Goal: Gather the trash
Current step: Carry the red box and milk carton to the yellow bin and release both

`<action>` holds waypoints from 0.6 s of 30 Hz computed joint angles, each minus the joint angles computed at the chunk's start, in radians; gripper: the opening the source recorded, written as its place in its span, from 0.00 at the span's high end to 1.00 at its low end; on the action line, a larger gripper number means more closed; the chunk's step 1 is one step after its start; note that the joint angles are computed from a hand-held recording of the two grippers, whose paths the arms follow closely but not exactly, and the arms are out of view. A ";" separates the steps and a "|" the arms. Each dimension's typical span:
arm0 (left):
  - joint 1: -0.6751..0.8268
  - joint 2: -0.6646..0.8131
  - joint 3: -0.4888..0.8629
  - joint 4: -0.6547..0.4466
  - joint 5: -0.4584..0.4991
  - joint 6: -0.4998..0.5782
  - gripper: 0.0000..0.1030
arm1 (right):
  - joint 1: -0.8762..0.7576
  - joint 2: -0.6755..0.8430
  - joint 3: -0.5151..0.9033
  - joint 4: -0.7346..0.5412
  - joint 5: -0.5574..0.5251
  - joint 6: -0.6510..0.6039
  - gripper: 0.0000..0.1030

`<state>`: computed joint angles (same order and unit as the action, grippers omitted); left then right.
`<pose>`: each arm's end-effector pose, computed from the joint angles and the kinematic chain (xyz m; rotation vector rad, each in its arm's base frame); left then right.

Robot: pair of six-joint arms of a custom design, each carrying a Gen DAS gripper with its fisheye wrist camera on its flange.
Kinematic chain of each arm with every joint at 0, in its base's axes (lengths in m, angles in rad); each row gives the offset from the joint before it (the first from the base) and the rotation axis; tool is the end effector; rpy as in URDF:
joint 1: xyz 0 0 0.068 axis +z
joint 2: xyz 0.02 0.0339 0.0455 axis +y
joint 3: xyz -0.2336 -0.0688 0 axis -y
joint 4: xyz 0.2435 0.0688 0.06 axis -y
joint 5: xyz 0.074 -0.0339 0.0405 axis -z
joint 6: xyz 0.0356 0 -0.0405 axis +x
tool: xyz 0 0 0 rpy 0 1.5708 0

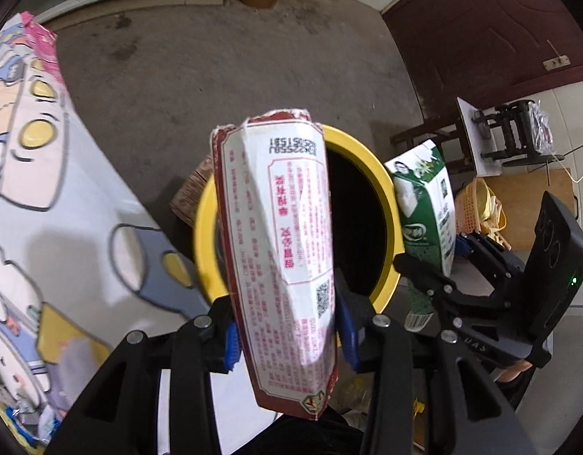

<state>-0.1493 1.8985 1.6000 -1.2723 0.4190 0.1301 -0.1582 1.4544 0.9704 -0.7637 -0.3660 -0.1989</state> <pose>0.3396 -0.0657 0.2139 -0.4273 -3.0391 0.6525 0.2690 -0.0300 0.1836 -0.1379 2.7289 0.4184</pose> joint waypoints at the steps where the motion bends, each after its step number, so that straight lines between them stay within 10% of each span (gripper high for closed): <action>1: -0.015 0.010 0.000 0.012 -0.005 -0.012 0.62 | -0.008 0.009 -0.007 0.006 -0.002 0.000 0.46; 7: -0.054 0.050 0.006 0.041 -0.016 -0.041 0.48 | -0.048 0.081 0.010 0.025 -0.016 0.008 0.31; 11: -0.022 0.028 -0.004 0.052 0.005 -0.027 0.19 | -0.080 0.085 0.008 0.024 -0.010 0.006 0.29; 18: 0.025 -0.016 0.009 -0.028 0.042 0.065 0.17 | -0.114 0.018 -0.036 0.003 -0.027 -0.016 0.28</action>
<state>-0.1239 1.8822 1.6091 -1.3008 0.4609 0.1952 -0.2723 1.4721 0.9349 -0.7603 -0.3934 -0.2148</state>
